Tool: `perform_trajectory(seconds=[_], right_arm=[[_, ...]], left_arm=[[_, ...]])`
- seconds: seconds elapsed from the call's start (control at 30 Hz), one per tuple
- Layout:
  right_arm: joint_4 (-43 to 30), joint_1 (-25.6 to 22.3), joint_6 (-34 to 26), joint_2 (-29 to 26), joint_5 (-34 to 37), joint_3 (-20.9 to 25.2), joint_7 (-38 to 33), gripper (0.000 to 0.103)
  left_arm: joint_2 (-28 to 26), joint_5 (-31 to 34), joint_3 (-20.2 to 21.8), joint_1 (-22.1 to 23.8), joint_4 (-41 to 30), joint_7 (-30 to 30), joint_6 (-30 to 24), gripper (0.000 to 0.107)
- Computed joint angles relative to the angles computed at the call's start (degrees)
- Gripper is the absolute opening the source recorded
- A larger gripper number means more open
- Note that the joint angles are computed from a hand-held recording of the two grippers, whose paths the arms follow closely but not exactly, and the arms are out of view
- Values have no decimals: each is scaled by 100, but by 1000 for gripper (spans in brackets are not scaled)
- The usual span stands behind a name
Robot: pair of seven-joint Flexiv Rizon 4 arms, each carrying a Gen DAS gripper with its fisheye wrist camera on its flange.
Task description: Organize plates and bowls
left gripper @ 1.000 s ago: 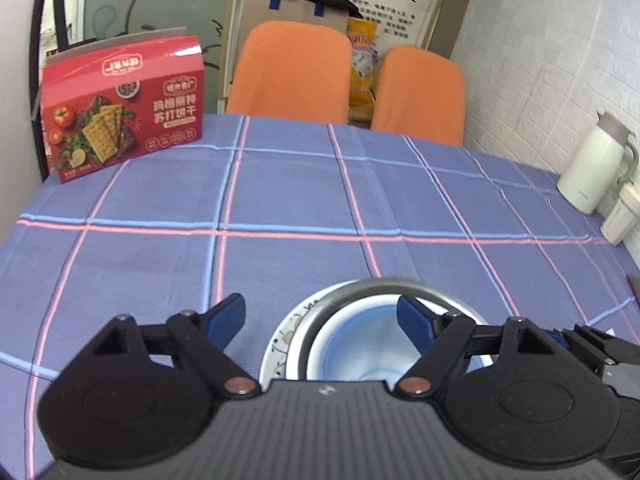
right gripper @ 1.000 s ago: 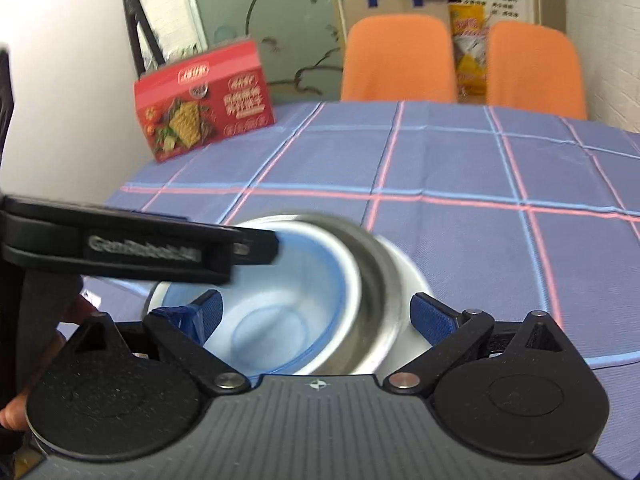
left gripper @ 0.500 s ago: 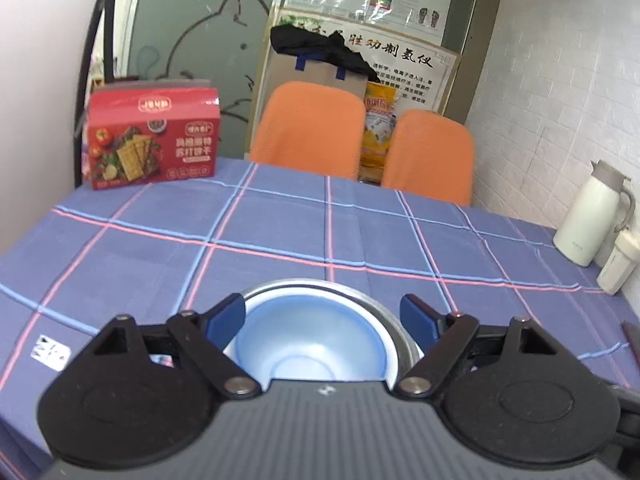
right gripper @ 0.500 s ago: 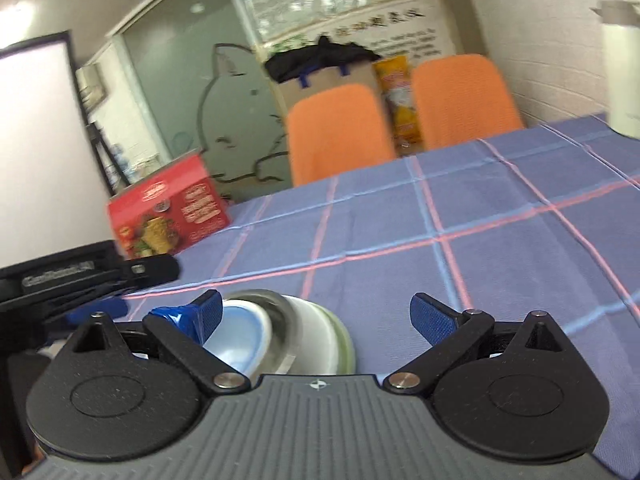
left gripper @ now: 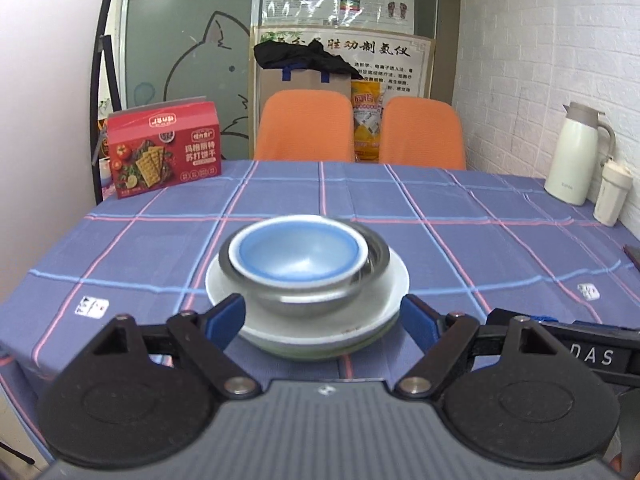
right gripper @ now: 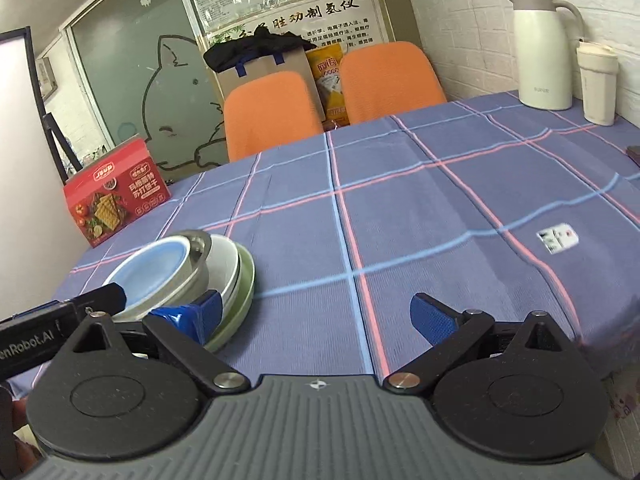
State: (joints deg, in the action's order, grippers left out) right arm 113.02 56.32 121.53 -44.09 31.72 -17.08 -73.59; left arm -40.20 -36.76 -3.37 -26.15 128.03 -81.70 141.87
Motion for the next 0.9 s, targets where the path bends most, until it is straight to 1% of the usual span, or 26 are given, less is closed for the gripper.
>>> perform_trajectory(seconds=[0.03,0.07,0.13,0.23,0.4,0.43,0.5,0.53,0.67,0.77,0.9], right_arm=[[65,86,6,4,58,-49,-36,88],[121,289,-73,-10,206,-221,-91,88],[245,562,-113,-47,366,-425,-123,88],[424,685,-65,-56,442,-436,-90,88],[595,924,-93,-90,530,-568,-22,88],[633,949,-57,-92,534,-565,-5,88],[741,1210,59,-153,713,-703,-44,88],[738,1207,58,-152,720,-699,-53,88],[849,1548,228,-212,1046,-836,-191,88],[877,1666,368,-213,1270,-822,-354,88],[801,1432,541,-127,1336,-504,-553,88]], left_arm=[[1,16,-18,-11,54,-22,1,83],[3,98,-49,29,122,-95,-14,83],[-6,397,-112,172,262,-328,-22,83],[-25,609,-101,209,392,-514,-47,83],[-59,488,25,-38,571,-517,240,83],[-52,486,28,-54,606,-516,297,83],[-51,548,13,-43,717,-596,466,83],[-45,566,2,-39,772,-633,533,83],[-37,543,-14,-99,955,-694,821,83],[-49,518,-25,-100,1022,-684,955,83],[-30,558,-75,-8,1037,-722,887,83]])
